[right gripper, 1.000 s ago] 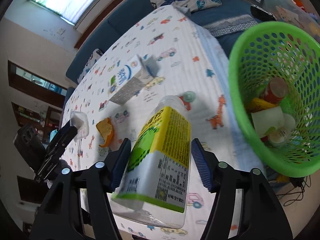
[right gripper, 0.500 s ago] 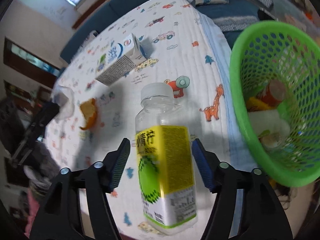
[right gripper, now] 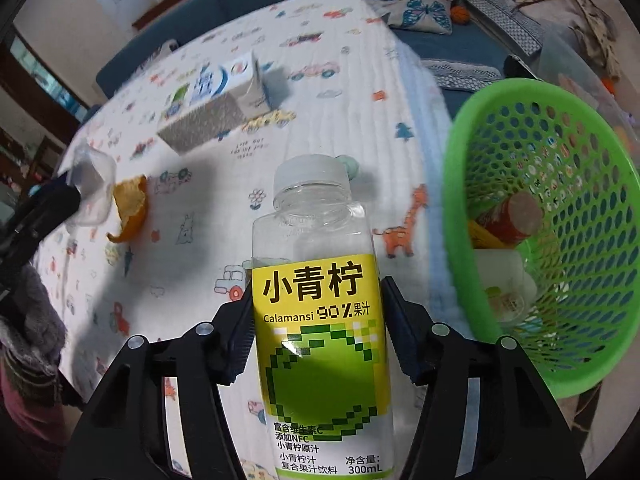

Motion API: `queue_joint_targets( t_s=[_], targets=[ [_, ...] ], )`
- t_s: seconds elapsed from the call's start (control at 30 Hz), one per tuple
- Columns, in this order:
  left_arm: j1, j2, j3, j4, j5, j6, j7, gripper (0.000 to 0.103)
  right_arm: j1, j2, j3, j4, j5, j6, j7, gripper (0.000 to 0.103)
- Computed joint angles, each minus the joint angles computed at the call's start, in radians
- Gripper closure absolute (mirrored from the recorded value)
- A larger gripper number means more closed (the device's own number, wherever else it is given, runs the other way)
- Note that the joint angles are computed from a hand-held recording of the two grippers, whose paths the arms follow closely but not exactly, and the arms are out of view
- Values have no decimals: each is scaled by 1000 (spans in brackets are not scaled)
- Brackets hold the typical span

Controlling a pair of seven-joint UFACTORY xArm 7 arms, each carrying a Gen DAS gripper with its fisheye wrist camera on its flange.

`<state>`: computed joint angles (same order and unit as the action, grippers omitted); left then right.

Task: Collect trash
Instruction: 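Lift the jelly cup with the left gripper while the right carries the bottle toward the basket, then drop the bottle into the basket with the right gripper while the left drops the jelly cup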

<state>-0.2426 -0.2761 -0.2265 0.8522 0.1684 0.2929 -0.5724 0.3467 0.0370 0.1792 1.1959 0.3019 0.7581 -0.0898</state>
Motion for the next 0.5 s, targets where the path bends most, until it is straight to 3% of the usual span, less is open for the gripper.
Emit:
queue_joint_targets(
  t_s=[0.13,0.5],
  targets=[
    [-10,46,-19,57,18,6,-8,35,-36,-35,-30,-13,84,17,-42,44],
    [-113,277,-20,320,110,46,-67,35,-161,-30,-110,3,91,2,-25,44]
  ],
)
